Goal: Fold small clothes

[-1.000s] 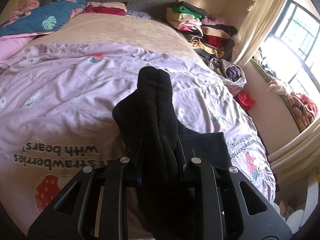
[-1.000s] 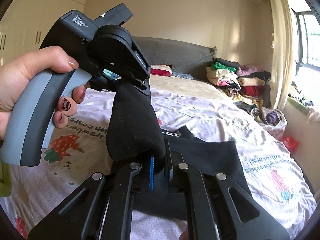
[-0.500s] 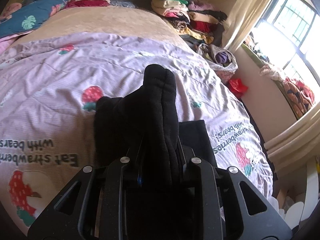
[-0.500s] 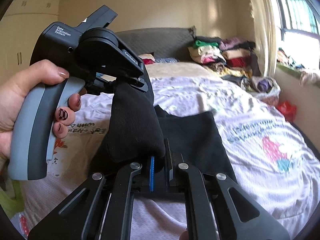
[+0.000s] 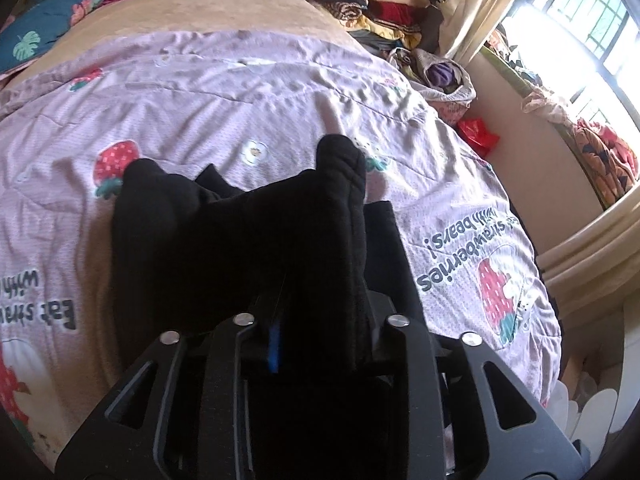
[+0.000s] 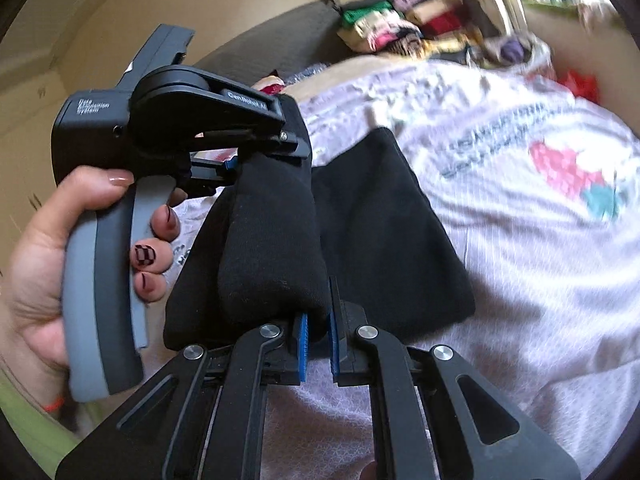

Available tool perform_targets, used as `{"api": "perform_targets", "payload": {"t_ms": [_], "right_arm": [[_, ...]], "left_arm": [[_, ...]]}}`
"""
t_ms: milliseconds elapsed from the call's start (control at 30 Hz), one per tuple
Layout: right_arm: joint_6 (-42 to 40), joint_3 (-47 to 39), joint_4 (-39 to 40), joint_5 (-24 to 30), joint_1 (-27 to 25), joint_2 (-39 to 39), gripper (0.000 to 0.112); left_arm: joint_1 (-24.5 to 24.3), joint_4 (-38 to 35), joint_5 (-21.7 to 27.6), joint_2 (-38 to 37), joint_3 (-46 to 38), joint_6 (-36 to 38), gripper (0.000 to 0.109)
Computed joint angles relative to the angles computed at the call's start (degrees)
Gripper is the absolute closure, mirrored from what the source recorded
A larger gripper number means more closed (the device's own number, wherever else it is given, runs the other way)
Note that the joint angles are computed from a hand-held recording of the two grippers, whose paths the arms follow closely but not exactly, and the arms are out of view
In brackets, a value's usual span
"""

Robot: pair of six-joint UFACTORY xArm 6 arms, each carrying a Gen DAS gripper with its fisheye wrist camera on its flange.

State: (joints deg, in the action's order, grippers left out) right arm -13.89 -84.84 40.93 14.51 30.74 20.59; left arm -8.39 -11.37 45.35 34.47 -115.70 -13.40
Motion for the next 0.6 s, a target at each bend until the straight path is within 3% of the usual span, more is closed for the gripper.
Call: {"api": "perform_targets", "payload": {"t_ms": [67, 100, 167, 233, 367, 467, 500, 600], "right_arm": [[-1.6, -0.1, 4.5, 1.7, -0.6, -0.2, 0.103], [-2.1, 0.1, 6.6, 2.2, -0.9, -0.3, 0.102], [-1.9, 1.1, 8.3, 2.6, -1.3, -1.2, 0.1], [-0.3, 1.8, 8.4, 3.6, -2.3, -1.6, 0.094], [-3.4, 3.5, 16.0, 8.0, -3.9, -3.4, 0.088], [-7.2, 4.2, 19.1, 10.8, -4.6, -5.5, 0.068], [-9.3, 4.6, 21.1, 10.7, -4.7, -6.4, 0.055], [-10.5, 2.7, 21.7, 9.1, -5.4, -7.1, 0.052]], "left_arm": [[-0.3, -1.5, 0.0, 1.4, -1.7, 0.6, 0.072], [-0.4, -2.7, 0.0, 2.2, -2.7, 1.0, 0.055], [-0.2, -7.7, 0.2, 3.4, -4.2, 2.9, 0.033], [-0.2, -9.3, -1.4, 2.6, -2.7, 3.0, 0.033], [0.3, -10.6, -7.7, -3.8, 6.9, 4.5, 0.033], [1.0, -1.7, -11.5, -9.9, 15.8, 0.7, 0.033], [1.2, 1.8, -12.7, -11.7, 18.6, -0.9, 0.033], [2.2, 13.4, -16.6, -16.8, 26.8, -8.1, 0.033]]}}
